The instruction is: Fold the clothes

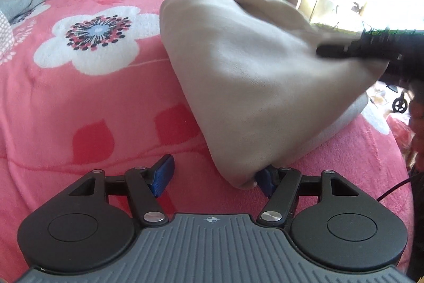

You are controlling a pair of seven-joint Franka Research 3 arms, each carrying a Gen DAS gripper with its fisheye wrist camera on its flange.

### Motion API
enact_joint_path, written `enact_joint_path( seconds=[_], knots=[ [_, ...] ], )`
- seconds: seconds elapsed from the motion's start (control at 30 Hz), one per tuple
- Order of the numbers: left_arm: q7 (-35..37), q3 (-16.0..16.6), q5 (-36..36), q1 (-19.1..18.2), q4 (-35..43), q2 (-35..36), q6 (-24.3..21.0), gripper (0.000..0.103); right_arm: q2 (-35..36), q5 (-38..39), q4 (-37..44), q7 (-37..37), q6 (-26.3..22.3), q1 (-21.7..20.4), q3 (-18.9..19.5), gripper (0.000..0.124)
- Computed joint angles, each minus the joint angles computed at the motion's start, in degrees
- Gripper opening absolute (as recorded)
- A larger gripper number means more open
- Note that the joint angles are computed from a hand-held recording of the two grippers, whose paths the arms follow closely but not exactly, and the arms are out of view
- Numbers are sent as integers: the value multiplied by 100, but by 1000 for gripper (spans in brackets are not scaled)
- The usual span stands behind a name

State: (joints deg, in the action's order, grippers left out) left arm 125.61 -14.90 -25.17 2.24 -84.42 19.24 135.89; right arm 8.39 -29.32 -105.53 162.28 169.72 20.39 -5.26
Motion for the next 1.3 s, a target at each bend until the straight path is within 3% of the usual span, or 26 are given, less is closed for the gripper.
enact_joint_path(
  seconds=[0.17,0.27,0.33,0.43,0.5,0.57,0.63,0.67,0.73,0.8,0.87,0.93,0.97,1.0,1.03,1.1,1.3],
  knots=[
    [-93,18,61,-16,31,21,-86,66,16,174,-203,149,350,-40,-74,15],
    [-103,16,53,-5,3,6,-65,66,8,888,-670,197,1001,-133,-48,17],
    [-81,12,30,9,-25,-13,-36,66,-87,1630,-864,-223,1139,-378,264,24],
    [-130,27,23,14,-5,-3,-54,66,-462,1976,-1055,-582,770,-319,271,41],
    [-178,29,2,25,6,-1,-71,66,-837,1346,-1132,-190,89,-294,239,62],
    [-231,30,-26,35,2,-7,-90,66,-1176,656,-1053,87,-952,-404,436,75],
    [-264,31,-47,43,1,-10,-105,66,-1427,48,-924,136,-1765,-526,708,71],
    [-269,32,-52,46,4,-9,-110,66,-1510,-293,-853,129,-2002,-595,856,63],
    [-283,34,-45,39,-20,-27,-98,66,-1535,-1098,-645,96,-2035,-744,1134,52],
    [-306,41,-25,29,-31,-35,-91,66,-1266,-1568,-238,-407,-1739,-756,1241,42],
    [-329,53,31,10,-30,-37,-92,66,-807,-1440,197,-1403,-1284,-626,1205,38],
    [-314,72,191,-39,14,-23,-102,66,-323,-675,476,-2602,-975,-503,1170,35],
    [-257,66,235,-42,19,-29,-106,66,-75,-306,681,-3189,-1148,-501,1255,32],
    [-144,44,247,-15,119,11,-283,66,180,-181,871,-3589,-1638,-328,1139,28],
    [-53,31,216,20,161,19,-391,66,373,-415,869,-3629,-1842,-157,951,28],
    [315,-23,-59,181,150,-32,-552,64,326,-783,542,-2979,-1388,-215,852,28],
    [1094,-79,-1691,851,675,142,-1730,67,407,181,1094,-3949,-2103,97,609,29]
  ],
)
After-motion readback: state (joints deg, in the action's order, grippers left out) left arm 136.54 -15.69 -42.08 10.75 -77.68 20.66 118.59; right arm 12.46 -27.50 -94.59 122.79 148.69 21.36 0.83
